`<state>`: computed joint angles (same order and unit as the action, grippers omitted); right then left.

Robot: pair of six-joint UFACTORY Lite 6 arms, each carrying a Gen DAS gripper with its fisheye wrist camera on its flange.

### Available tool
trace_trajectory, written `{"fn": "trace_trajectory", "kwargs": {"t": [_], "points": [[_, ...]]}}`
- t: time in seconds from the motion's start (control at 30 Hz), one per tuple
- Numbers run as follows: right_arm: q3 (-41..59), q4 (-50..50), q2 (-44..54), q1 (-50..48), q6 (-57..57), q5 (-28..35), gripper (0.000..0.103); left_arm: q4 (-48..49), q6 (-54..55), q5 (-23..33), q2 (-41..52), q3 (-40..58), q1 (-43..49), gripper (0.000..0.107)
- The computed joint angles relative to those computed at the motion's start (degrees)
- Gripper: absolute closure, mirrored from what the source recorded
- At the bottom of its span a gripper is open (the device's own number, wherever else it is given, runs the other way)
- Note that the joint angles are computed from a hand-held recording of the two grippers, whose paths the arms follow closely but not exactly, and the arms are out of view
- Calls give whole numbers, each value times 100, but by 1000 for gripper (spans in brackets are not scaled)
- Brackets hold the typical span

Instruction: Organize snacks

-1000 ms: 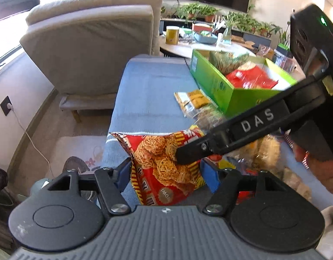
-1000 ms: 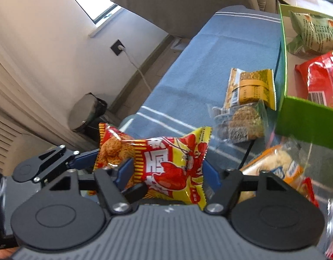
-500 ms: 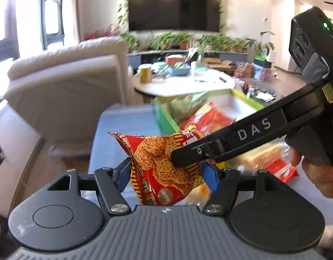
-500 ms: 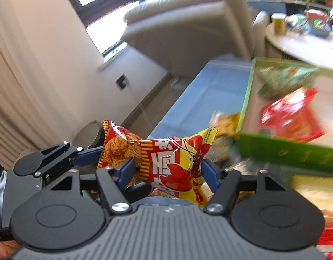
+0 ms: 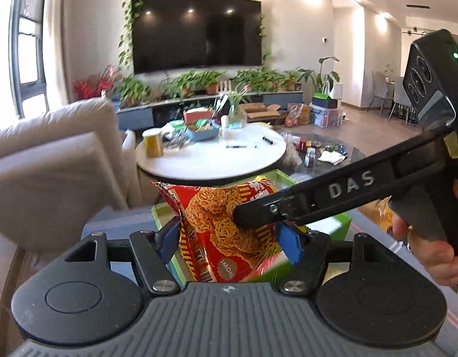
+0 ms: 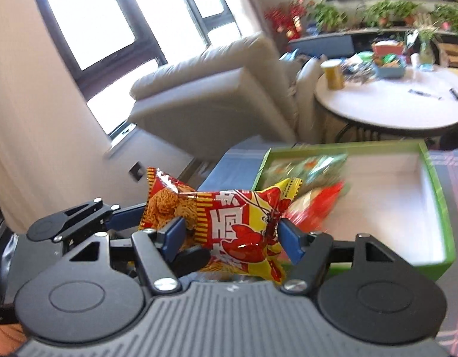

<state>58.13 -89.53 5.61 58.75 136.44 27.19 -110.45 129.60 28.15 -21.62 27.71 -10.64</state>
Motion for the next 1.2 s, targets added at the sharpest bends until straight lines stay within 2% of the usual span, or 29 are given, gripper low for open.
{"fn": "trace_trajectory", "kwargs": {"t": [0.07, 0.17, 0.33, 0.47, 0.6, 0.83, 0.97, 1.13, 1.2], "points": [[-69, -200, -89, -190, 28, 23, 16, -975, 849, -198, 453, 355, -416, 43], [-252, -723, -227, -481, 383, -71, 16, -1810, 1608, -299, 1019, 803, -748, 42], [-358, -1724, -144, -1054, 1201, -419, 16, -2648, 2376, -318, 1951, 1479, -986, 42], [-275, -2621, 200, -1412, 1993, -627, 16, -2736, 2392, -233, 2560, 1799, -924, 42], [-120, -3042, 578, -1541, 2330, -714, 16, -2934, 2589, -233, 3225, 2133, -888, 42], [379, -2600, 1314, -1615, 1748, -667, 16, -2139, 1558, -447, 4330, 3036, -772, 38], [636, -2342, 1619, -1693, 1413, -759, 16, -2407, 1791, -700, 4714, 3409, -838, 37], [748, -2533, 1784, -1836, 1664, -857, 15, -1831, 1054, -778, 4990, 3761, -750, 35], [821, -2620, 1865, -1915, 1795, -950, 16, -2391, 1556, -983, 5057, 3824, -844, 35]]}}
